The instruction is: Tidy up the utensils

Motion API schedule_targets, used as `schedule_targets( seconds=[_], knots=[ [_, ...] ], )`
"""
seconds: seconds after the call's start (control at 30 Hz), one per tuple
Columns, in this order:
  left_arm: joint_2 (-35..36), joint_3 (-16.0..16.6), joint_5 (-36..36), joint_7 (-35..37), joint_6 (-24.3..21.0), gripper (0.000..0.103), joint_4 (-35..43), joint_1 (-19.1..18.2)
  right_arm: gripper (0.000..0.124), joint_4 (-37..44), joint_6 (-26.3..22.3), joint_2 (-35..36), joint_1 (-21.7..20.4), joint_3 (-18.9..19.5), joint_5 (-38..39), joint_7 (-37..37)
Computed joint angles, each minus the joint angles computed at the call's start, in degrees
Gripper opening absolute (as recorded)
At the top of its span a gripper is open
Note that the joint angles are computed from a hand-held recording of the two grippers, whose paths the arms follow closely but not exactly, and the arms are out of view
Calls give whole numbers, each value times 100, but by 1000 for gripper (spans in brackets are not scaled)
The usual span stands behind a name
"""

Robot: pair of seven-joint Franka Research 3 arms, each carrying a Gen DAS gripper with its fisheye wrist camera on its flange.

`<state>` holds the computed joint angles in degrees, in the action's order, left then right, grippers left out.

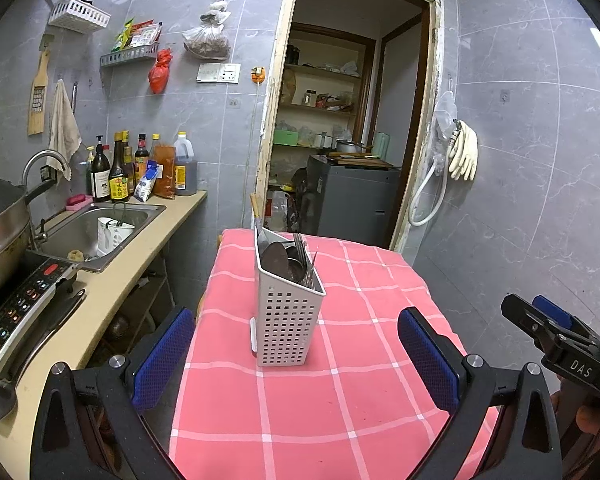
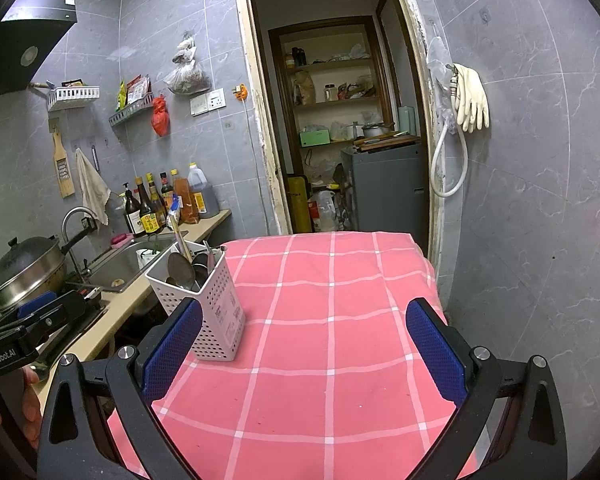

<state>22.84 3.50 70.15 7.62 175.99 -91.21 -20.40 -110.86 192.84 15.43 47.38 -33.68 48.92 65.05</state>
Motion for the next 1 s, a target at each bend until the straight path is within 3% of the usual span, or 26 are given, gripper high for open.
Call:
schedule_targets(
  seconds=[1.0],
  knots=[
    [-5, 16, -21, 29, 19, 102, -13, 2, 100, 3, -34, 55, 213, -221, -72, 151]
  ],
)
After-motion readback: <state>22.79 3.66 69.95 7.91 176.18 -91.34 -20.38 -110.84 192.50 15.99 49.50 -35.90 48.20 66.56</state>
